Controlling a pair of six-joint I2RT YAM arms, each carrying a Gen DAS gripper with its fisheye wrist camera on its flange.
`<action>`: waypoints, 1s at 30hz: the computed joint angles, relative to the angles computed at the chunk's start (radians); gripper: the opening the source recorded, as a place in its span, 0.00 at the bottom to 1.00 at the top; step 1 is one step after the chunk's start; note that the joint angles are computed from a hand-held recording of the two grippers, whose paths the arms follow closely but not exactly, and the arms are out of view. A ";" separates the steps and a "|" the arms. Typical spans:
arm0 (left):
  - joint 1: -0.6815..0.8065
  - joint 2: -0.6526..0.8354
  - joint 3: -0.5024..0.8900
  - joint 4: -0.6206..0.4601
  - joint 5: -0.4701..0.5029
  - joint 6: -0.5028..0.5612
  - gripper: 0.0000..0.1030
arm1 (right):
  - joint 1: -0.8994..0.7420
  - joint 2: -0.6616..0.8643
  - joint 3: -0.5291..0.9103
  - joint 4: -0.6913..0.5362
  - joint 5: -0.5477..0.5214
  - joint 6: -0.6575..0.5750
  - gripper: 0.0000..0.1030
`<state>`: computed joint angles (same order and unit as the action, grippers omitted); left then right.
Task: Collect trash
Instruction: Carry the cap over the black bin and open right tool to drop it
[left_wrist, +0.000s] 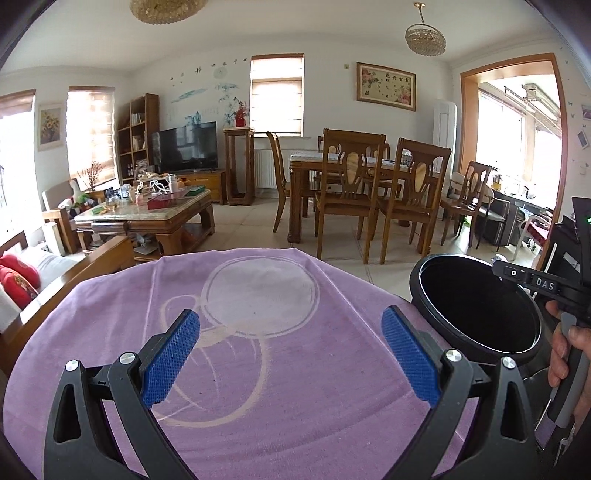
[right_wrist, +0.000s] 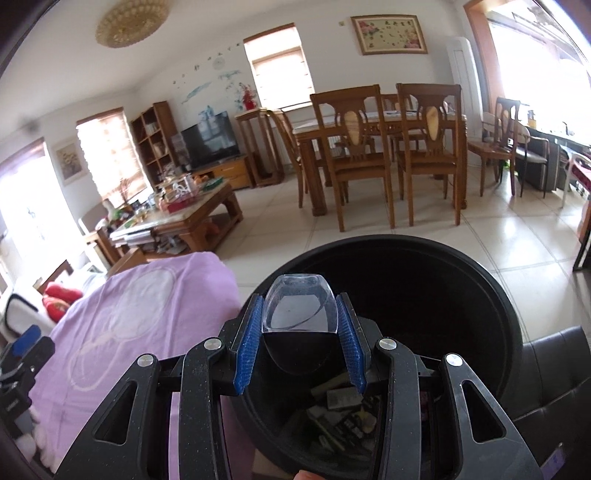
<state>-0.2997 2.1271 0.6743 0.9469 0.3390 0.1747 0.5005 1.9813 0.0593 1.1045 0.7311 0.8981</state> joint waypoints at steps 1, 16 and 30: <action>0.004 0.012 0.015 -0.013 0.004 -0.006 0.95 | -0.009 0.037 -0.009 0.045 -0.003 -0.002 0.39; 0.033 0.056 0.034 0.008 0.010 0.001 0.95 | -0.039 0.286 0.086 0.150 0.032 0.004 0.39; 0.031 0.059 0.025 0.008 0.002 0.042 0.95 | -0.077 0.316 0.166 0.067 0.037 0.012 0.39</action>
<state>-0.2684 2.1864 0.6992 0.9544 0.3414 0.2167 0.4237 2.2976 0.2250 1.1719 0.7680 0.9100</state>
